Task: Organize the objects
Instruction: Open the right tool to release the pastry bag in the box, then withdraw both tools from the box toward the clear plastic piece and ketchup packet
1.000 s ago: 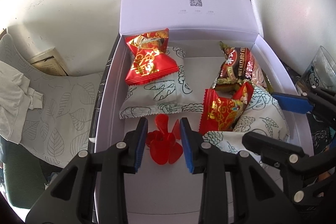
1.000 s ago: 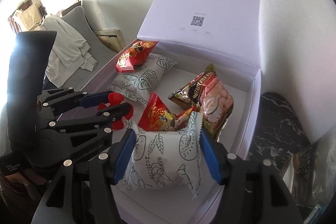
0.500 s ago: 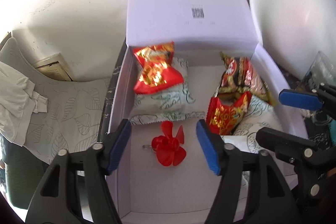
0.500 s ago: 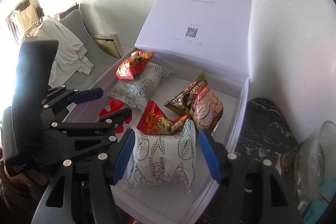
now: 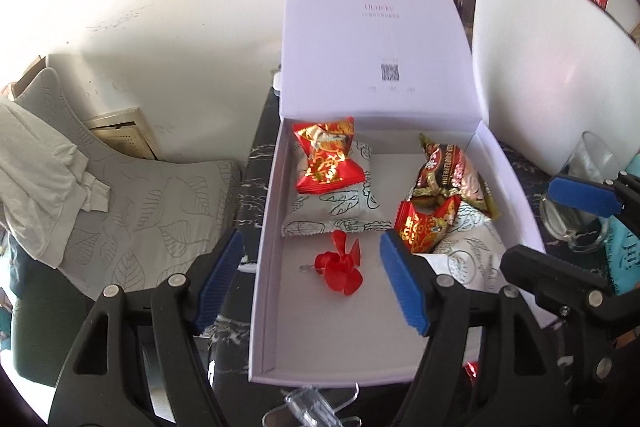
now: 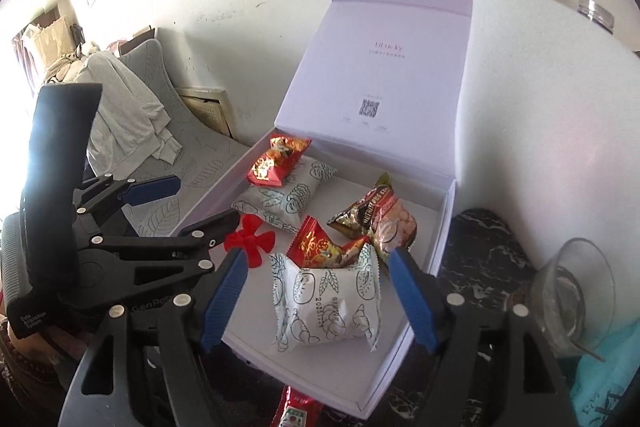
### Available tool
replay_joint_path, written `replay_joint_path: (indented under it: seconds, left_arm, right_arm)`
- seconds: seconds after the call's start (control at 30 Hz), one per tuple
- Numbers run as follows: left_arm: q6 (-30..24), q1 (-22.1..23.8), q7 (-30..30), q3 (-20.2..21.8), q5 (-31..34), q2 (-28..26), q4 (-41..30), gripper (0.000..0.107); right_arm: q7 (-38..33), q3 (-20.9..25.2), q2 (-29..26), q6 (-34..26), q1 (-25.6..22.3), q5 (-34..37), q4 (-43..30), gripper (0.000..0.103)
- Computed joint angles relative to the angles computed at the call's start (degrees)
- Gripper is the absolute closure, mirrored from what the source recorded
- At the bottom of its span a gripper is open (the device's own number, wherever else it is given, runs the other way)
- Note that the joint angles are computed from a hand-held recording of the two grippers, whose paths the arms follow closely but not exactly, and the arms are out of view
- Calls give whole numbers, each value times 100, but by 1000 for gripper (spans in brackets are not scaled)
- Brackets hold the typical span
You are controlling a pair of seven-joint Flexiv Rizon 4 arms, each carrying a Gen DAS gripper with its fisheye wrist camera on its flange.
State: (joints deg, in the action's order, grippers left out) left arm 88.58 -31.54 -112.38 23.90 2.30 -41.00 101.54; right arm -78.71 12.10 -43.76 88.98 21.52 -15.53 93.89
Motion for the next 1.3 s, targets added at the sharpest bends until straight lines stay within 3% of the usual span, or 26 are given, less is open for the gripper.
replay_joint_path:
  seconds: [0.13,0.33,0.5,0.67,0.93,1.1,1.3]
  left_arm:
    - [58,-344,-189,345,92,254,264,37]
    - [38,-527,-339,508,316,687,637,37]
    - [-8,-1243,-1041,1247,759,918,814,37]
    - [204,-1695,-1546,1658,1111,1218,1097,33]
    - [-269,-2915,-2524,2766,1895,1425,1122,25]
    - [-695,-3416,-3012,3093,2464,1491,1012,22]
    - [-924,-3578,-3551,3005,2981,1621,1065,22]
  right_arm:
    - [63,-69,260,164,46,43,295,24]
    - [167,-277,774,528,184,5,912,19]
    - [319,-555,1209,871,393,12,1419,18]
    - [515,-1069,1598,1162,826,107,1901,18]
    - [384,-1340,2043,1501,1147,297,2539,18]
    - [233,-1497,2263,1621,1354,526,2858,18]
    - [78,-1415,2377,1701,1360,759,3183,18]
